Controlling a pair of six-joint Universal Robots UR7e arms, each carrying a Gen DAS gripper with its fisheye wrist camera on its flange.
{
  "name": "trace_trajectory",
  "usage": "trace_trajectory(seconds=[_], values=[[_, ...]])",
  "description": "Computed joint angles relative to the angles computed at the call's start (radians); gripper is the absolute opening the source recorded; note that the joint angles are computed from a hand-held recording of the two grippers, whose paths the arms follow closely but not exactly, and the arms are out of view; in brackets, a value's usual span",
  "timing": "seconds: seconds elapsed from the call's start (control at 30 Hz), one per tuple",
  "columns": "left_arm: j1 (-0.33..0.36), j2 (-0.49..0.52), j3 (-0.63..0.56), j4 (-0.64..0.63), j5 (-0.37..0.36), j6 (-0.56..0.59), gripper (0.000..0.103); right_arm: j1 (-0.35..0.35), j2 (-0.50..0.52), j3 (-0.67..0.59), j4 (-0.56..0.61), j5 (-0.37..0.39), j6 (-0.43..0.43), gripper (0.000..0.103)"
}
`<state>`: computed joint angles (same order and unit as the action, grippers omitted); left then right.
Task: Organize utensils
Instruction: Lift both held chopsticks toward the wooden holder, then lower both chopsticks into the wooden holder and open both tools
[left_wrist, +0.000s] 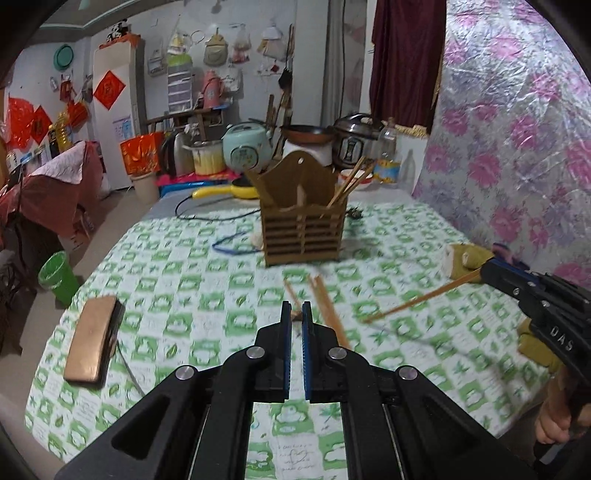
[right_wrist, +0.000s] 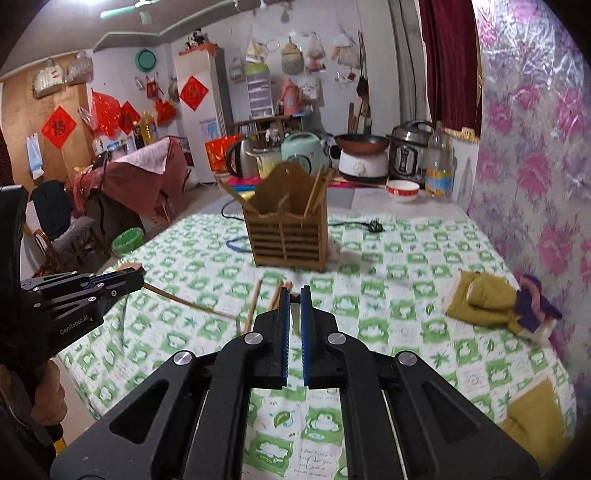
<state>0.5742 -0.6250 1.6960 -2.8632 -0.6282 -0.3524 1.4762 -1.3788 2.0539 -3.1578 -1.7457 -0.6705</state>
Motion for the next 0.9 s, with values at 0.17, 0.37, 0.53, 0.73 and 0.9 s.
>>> trace_trajectory(seconds=[0.17, 0.37, 0.53, 0.73, 0.9], values=[[0.003, 0.016, -0.074, 0.018, -0.014, 0.059, 0.006, 0.023, 0.017, -0.045, 0.025, 0.000, -0.003, 0.006], [0.025, 0.059, -0.205, 0.056, -0.027, 0.141, 0.006, 0.057, 0.086, -0.157, 0.068, -0.001, 0.003, 0.006], [0.050, 0.129, -0.375, 0.056, -0.013, 0.249, 0.006, 0.082, 0.173, -0.287, 0.089, 0.002, 0.016, 0.006], [0.085, 0.234, -0.636, 0.063, 0.000, 0.372, 0.006, 0.104, 0.305, -0.521, 0.122, 0.056, 0.098, 0.006], [0.125, 0.359, -0.883, 0.033, -0.006, 0.491, 0.006, 0.113, 0.421, -0.701, 0.108, 0.097, 0.142, 0.006]])
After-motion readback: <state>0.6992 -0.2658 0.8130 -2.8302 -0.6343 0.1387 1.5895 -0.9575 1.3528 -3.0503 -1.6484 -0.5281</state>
